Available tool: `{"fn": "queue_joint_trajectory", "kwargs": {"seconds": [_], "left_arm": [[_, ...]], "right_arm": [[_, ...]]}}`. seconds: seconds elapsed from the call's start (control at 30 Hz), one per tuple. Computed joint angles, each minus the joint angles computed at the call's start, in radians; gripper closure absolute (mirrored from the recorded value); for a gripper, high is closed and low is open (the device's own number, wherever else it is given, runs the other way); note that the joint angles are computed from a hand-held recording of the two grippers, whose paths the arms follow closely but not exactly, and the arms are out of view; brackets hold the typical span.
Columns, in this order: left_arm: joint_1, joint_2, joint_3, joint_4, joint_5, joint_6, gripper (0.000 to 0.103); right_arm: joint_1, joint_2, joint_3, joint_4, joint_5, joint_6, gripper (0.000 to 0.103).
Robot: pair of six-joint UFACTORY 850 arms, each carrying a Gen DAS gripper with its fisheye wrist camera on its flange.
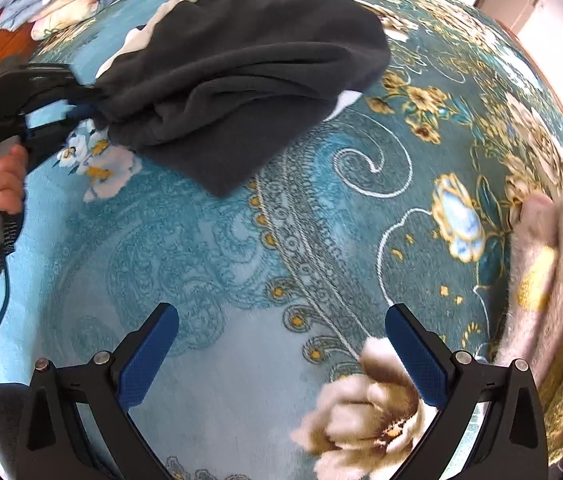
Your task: Fold clothes
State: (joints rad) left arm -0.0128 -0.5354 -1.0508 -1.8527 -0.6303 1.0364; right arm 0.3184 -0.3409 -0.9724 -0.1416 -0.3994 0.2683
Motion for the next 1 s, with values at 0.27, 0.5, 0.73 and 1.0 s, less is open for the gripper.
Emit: {"fn": "queue_joint_trajectory", "kwargs": {"seconds": [0.27,0.5,0.73,1.0], "left_arm": [[0.087,0.304,0.241,-0.2,0.087,0.19,0.099],[0.174,0.546,0.484,-0.255,0.183,0.217,0.099],[0.295,0.832,0.66,-0.109,0.265,0.092,0.099],[0.443,1.043,0.663,0.328,0.307,-0.237,0.099]], "right_arm": [[0.008,0.066,0.038,0.135,0.048,-0.095,0.0],[0.037,0.171,0.111,0.345,0.106,-0.246,0.0],[0.043,0.313,0.226,0.62,0.15,-0.482,0.0],[0.028,0.44,0.327,0.873,0.163,-0.711,0.0]]}}
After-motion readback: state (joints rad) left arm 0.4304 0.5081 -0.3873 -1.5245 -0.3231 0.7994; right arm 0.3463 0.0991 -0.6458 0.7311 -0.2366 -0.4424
